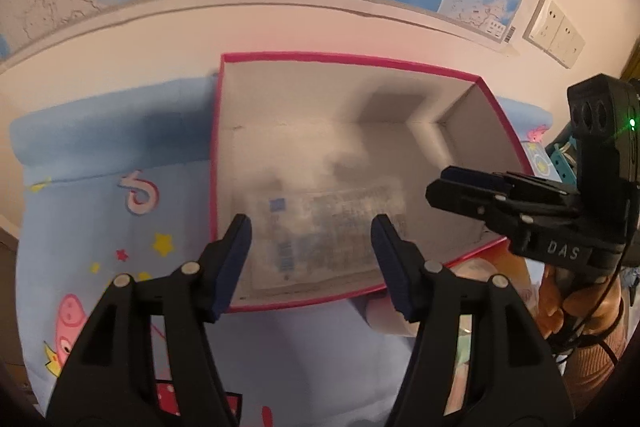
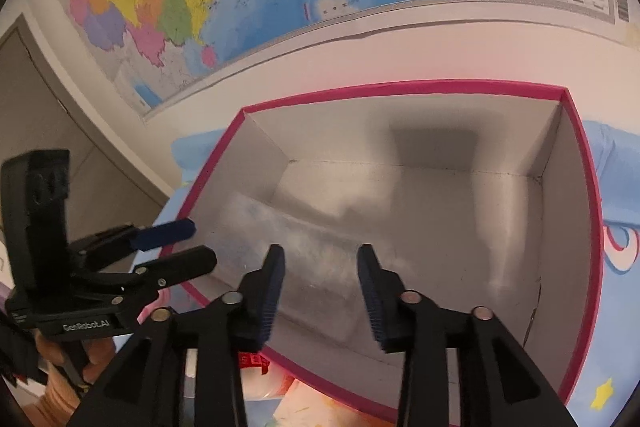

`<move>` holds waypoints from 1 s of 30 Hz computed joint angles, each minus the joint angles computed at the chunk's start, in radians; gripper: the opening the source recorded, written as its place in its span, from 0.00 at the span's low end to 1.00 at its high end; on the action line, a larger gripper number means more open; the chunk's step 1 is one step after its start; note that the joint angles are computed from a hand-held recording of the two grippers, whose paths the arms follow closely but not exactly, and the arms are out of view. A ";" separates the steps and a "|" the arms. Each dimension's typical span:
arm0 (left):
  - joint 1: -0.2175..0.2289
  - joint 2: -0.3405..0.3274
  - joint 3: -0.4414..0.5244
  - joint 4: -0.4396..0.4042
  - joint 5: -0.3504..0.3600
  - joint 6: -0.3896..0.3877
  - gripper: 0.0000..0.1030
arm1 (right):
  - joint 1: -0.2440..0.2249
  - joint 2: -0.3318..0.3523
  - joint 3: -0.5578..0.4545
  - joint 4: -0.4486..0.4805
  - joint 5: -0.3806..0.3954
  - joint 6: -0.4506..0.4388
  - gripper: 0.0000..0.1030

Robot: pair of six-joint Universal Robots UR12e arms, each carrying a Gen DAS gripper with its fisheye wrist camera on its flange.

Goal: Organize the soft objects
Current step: 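Carry the packet into the pink box and open the right gripper, then move the right gripper back and grasp the green plush dinosaur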

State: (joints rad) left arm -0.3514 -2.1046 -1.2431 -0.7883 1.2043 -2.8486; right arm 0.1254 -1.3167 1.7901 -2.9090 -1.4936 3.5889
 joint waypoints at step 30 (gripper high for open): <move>0.085 0.250 -0.416 0.295 -0.283 0.106 0.77 | 0.109 -0.242 0.299 -0.239 -0.117 -0.019 0.67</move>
State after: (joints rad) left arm -0.2660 -1.8550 -1.6591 -0.4936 0.9210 -2.7423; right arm 0.2346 -1.5590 2.0891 -3.1481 -1.6105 3.5695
